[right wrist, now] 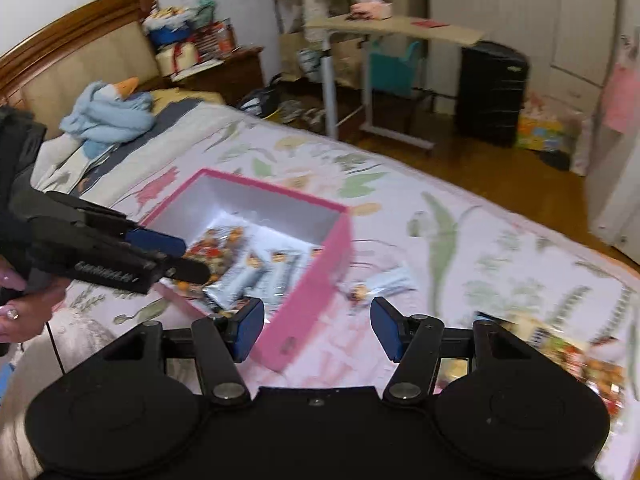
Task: Organize snacks
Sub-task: 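Grasp a white snack bar with the left gripper while the right grasps a black NB cracker pack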
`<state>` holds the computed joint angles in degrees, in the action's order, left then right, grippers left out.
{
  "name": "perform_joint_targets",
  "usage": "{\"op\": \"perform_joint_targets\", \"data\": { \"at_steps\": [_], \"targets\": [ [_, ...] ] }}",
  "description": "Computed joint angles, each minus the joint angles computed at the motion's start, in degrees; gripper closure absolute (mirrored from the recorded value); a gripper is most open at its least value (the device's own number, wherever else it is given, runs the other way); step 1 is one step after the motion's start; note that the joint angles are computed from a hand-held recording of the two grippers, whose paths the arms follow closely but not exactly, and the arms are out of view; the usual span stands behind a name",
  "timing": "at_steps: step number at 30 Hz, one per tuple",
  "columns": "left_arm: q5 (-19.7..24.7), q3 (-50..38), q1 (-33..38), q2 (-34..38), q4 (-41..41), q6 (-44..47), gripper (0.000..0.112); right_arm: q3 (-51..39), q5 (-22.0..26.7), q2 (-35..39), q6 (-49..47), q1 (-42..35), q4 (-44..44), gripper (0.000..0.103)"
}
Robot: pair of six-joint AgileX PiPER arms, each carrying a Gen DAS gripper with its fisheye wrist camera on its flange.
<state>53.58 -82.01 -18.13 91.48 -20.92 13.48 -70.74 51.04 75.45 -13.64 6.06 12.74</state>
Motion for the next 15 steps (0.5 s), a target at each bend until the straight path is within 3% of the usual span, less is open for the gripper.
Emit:
{"op": "perform_joint_targets", "data": {
  "at_steps": [4,7,10,15],
  "targets": [
    [2.5,-5.6,-5.6,4.5,3.5,-2.7,0.066,9.8,-7.2,-5.3,-10.6,-7.7,8.3,0.039],
    [2.7,-10.1,-9.7,9.1,7.4,-4.0,0.067,18.6,-17.6,-6.9,-15.1,-10.3,12.2,0.039],
    [4.8,-17.3,-12.2,15.2,8.8,-3.2,0.075,24.2,-26.6,-4.4,-20.9,-11.7,17.2,0.039],
    [10.8,-35.0,-15.0,28.2,13.8,-5.2,0.075,26.7,-34.5,4.1,-32.4,-13.8,29.0,0.040]
  ]
}}
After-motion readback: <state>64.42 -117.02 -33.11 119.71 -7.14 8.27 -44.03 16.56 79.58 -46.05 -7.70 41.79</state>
